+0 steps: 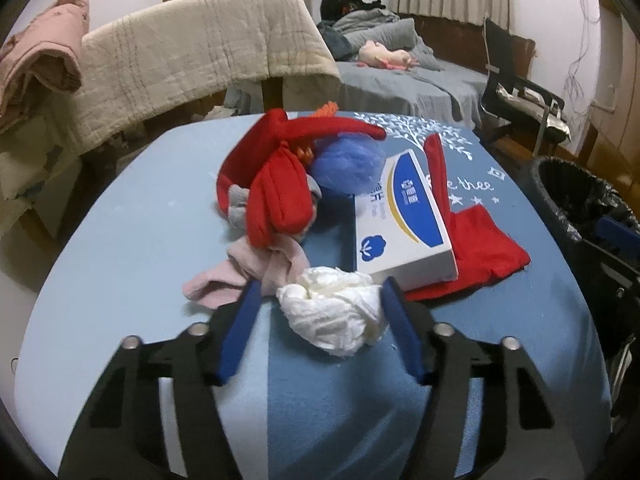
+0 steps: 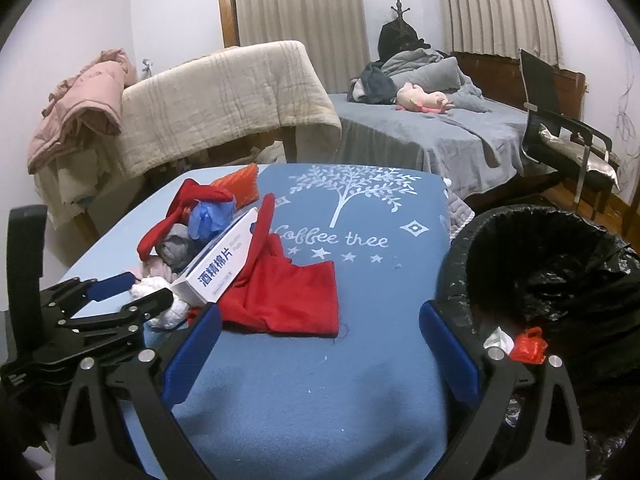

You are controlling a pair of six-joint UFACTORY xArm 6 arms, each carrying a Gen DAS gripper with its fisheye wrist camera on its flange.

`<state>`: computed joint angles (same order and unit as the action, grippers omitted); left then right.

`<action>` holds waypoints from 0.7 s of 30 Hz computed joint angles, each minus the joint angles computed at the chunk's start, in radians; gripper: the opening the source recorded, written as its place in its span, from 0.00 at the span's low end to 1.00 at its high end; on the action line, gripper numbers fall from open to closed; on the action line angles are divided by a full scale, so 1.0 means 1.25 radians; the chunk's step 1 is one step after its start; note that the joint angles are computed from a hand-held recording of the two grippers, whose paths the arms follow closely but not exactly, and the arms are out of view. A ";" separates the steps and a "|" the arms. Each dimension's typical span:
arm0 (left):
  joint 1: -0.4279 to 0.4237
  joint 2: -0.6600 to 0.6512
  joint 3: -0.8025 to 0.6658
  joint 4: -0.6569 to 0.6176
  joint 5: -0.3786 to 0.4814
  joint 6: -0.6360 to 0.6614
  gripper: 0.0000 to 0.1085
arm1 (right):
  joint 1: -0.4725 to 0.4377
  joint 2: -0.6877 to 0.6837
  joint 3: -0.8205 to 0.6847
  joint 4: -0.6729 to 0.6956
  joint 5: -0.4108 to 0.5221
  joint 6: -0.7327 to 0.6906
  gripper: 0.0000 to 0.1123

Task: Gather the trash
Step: 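Return to the table and grasp the crumpled white tissue with the left gripper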

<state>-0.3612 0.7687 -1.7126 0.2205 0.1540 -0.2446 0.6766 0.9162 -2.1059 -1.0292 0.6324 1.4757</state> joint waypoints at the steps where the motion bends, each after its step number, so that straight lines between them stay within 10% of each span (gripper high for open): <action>1: -0.002 0.003 -0.004 -0.021 0.003 0.021 0.42 | -0.001 0.000 0.001 0.002 -0.001 0.000 0.87; 21: -0.009 -0.082 0.122 -0.176 -0.143 0.153 0.26 | 0.005 0.031 -0.054 0.024 0.011 -0.022 0.87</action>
